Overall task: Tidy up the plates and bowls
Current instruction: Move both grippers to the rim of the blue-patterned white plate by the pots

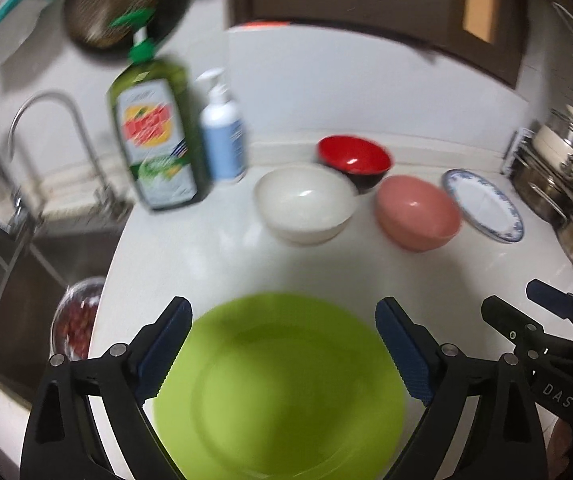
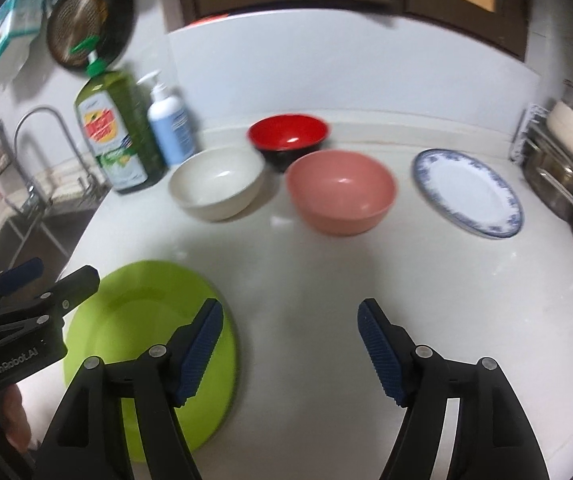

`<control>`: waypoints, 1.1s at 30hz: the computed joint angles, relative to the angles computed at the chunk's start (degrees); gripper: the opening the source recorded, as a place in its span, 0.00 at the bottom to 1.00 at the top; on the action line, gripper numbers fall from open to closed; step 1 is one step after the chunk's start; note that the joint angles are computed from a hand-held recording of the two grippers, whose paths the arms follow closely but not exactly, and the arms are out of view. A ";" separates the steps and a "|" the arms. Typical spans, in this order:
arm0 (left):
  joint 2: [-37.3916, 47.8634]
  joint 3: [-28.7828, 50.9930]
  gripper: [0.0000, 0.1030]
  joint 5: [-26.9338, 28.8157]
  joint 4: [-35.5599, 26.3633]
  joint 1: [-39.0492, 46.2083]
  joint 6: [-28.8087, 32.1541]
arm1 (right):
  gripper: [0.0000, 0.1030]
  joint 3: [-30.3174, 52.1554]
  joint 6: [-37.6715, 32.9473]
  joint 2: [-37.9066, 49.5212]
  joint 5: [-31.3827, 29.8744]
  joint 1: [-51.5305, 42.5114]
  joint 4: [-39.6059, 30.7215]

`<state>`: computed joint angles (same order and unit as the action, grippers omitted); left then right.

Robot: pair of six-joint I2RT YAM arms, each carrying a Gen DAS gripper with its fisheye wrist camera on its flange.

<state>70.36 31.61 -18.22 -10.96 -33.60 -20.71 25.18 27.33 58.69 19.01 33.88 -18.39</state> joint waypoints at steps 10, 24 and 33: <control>11.20 13.88 0.94 1.33 0.45 -7.09 1.82 | 0.71 -1.01 -10.04 -12.12 -8.63 -19.91 -5.63; 32.64 39.08 0.94 2.81 -4.74 -10.59 6.52 | 0.70 3.42 -23.41 -4.79 -18.15 -45.36 0.16; 46.47 59.17 0.94 3.97 -11.86 -11.35 8.88 | 0.70 10.93 -26.94 9.06 -21.06 -54.49 7.16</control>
